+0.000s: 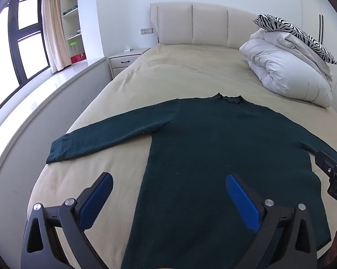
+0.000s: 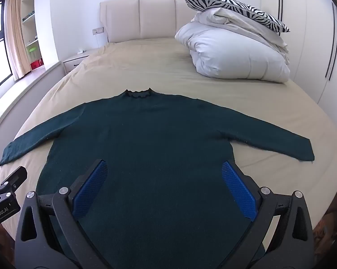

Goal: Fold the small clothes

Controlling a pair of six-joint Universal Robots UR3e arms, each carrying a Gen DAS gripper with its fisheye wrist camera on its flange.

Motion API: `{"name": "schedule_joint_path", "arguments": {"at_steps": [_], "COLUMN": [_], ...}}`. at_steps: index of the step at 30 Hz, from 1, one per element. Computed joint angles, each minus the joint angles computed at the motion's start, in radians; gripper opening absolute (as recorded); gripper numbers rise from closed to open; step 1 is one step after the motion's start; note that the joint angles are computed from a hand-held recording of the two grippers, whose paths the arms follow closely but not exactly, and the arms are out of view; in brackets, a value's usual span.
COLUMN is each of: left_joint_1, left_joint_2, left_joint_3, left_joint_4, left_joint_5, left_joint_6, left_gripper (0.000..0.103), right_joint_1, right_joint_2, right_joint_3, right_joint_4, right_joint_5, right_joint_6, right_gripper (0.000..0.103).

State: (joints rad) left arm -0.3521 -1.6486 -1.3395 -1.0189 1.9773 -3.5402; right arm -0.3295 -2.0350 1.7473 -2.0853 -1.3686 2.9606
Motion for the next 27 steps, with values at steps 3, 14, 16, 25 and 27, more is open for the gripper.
{"name": "schedule_joint_path", "arguments": {"at_steps": [3,14,16,25,27], "left_joint_1": [0.003,0.011,0.016,0.017,0.017], "left_joint_2": [0.003,-0.005,0.003,0.006,0.005], "left_joint_3": [-0.003,0.002,-0.014,-0.021,-0.020], "left_joint_4": [0.003,0.010,0.018,0.025,0.024], "left_joint_5": [-0.004,0.002,-0.002,-0.003,-0.003], "left_joint_6": [0.010,0.012,0.015,0.015,0.015], "left_gripper": [0.103,0.103,0.103,0.103,0.103], "right_joint_1": [-0.004,0.019,0.020,-0.004,0.011], "right_joint_2": [-0.004,0.007,0.009,-0.005,0.009], "right_joint_3": [0.004,0.013,0.013,0.011,0.006], "right_joint_4": [-0.003,-0.022,-0.024,-0.001,-0.013], "right_joint_5": [0.007,-0.010,-0.012,0.007,-0.004], "right_joint_6": [0.002,0.013,0.012,-0.010,-0.004], "right_gripper": [0.103,0.103,0.103,0.103,0.103]}}
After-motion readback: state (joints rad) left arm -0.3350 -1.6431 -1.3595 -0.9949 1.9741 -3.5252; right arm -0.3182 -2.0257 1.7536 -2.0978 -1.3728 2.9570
